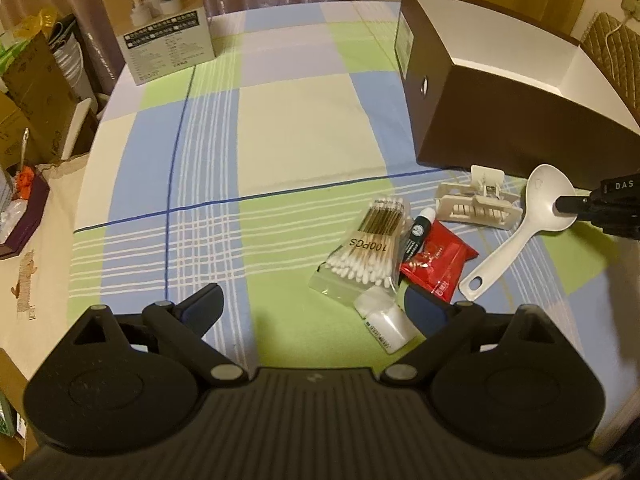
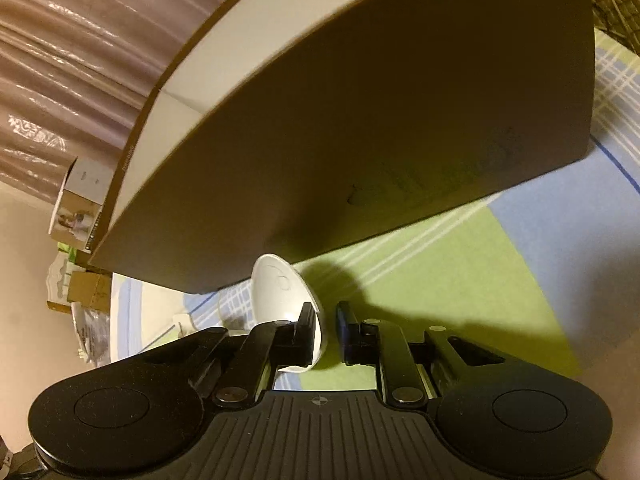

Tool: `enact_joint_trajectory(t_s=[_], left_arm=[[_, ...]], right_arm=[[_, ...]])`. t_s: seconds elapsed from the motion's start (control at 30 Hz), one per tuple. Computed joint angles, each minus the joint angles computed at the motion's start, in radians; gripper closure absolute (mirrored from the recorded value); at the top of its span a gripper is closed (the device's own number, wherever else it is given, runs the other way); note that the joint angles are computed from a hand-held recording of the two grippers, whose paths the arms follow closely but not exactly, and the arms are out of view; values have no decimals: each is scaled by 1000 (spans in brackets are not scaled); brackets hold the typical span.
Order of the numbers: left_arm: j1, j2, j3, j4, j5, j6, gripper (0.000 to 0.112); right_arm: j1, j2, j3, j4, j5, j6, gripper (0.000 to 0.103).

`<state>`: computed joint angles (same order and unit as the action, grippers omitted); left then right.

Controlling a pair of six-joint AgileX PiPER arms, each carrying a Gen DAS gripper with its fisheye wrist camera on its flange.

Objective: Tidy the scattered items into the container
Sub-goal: 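Grasp the white ladle handle with the right tool while the left tool grasps the cotton swab pack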

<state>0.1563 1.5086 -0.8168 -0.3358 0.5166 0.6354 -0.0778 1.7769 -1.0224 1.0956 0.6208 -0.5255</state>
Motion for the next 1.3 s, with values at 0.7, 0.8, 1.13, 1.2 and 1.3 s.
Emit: enact_joint_trajectory(t_s=[0.7, 0.8, 1.13, 1.2, 1.3], left_arm=[[5, 50, 2, -141, -1, 203, 18], [4, 42, 20, -179, -12, 273, 18], [-1, 45, 47, -255, -1, 457, 29], [-5, 60, 36, -268, -3, 486, 29], [-17, 105, -6, -269, -8, 509, 30]], right_arm=[[-143, -124, 87, -89, 87, 36, 96], [-185, -149, 105, -121, 110, 58, 96], [-263, -230, 171, -209, 147, 132, 95], [-295, -245, 190, -211, 158, 121, 95], [-325, -266, 209, -209, 174, 105, 95]])
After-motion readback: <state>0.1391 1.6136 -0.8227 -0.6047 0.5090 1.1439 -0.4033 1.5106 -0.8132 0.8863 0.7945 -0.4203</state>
